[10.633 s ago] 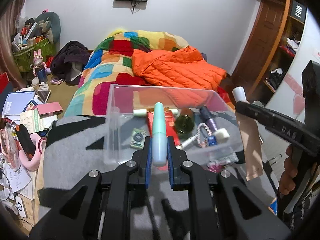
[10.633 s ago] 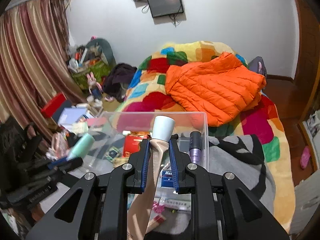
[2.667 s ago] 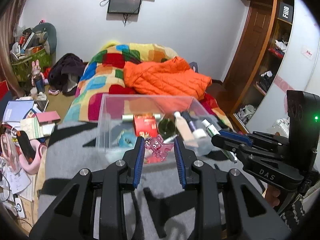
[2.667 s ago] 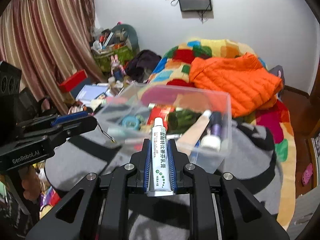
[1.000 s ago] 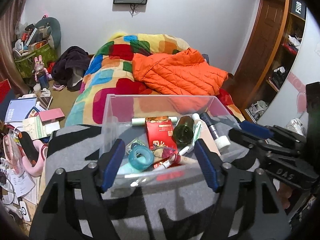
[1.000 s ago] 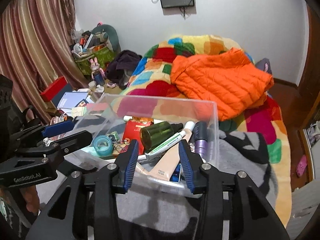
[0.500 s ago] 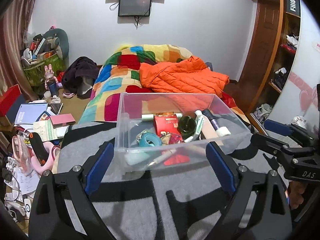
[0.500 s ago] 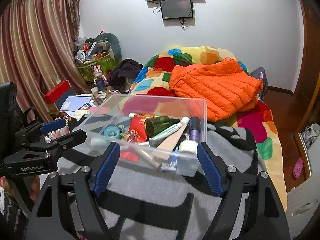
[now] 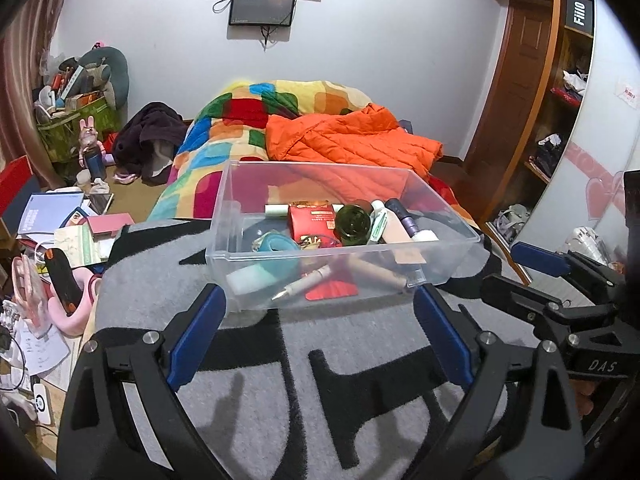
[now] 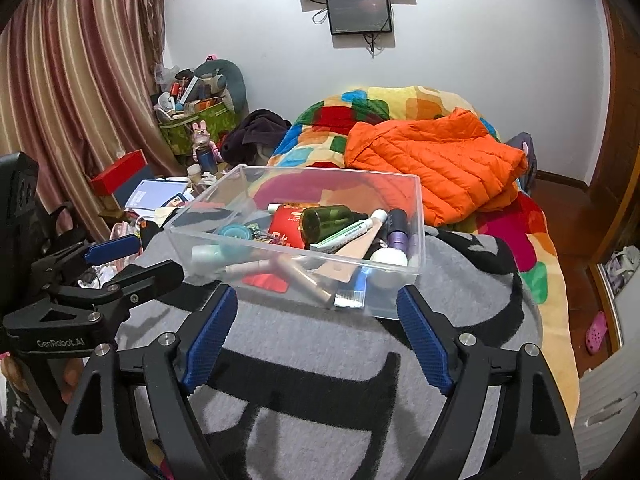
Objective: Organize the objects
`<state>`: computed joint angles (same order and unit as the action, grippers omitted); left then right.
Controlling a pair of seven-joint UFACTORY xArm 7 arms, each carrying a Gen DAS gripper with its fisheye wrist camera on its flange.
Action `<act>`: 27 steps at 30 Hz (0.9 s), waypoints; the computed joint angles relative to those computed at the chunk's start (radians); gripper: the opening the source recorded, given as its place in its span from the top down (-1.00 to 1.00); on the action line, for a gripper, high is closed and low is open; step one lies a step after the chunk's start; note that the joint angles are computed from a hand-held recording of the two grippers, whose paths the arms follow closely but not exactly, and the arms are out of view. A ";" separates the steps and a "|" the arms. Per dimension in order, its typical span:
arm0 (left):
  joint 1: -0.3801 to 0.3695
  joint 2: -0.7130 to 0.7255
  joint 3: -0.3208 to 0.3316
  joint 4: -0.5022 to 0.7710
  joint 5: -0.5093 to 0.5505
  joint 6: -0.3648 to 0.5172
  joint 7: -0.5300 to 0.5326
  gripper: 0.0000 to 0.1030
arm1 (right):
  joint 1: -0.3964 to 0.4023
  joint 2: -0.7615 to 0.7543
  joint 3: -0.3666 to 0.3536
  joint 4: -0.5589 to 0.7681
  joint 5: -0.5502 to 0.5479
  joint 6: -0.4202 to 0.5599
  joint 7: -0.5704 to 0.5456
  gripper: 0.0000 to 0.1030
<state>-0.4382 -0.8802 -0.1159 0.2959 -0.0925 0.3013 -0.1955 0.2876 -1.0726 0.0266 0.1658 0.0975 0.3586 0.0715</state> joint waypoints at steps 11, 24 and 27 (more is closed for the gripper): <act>-0.015 -0.004 -0.003 -0.003 -0.001 -0.002 0.000 -0.86 | 0.008 -0.009 0.007 -0.001 0.002 0.002 0.017 -0.55; -0.019 -0.002 -0.007 0.000 0.000 -0.001 -0.006 -0.86 | 0.010 -0.006 -0.007 -0.002 0.006 0.002 0.008 -0.55; -0.017 -0.001 -0.009 0.002 0.001 0.000 -0.009 -0.86 | 0.009 -0.005 -0.006 -0.003 0.007 -0.002 0.008 -0.55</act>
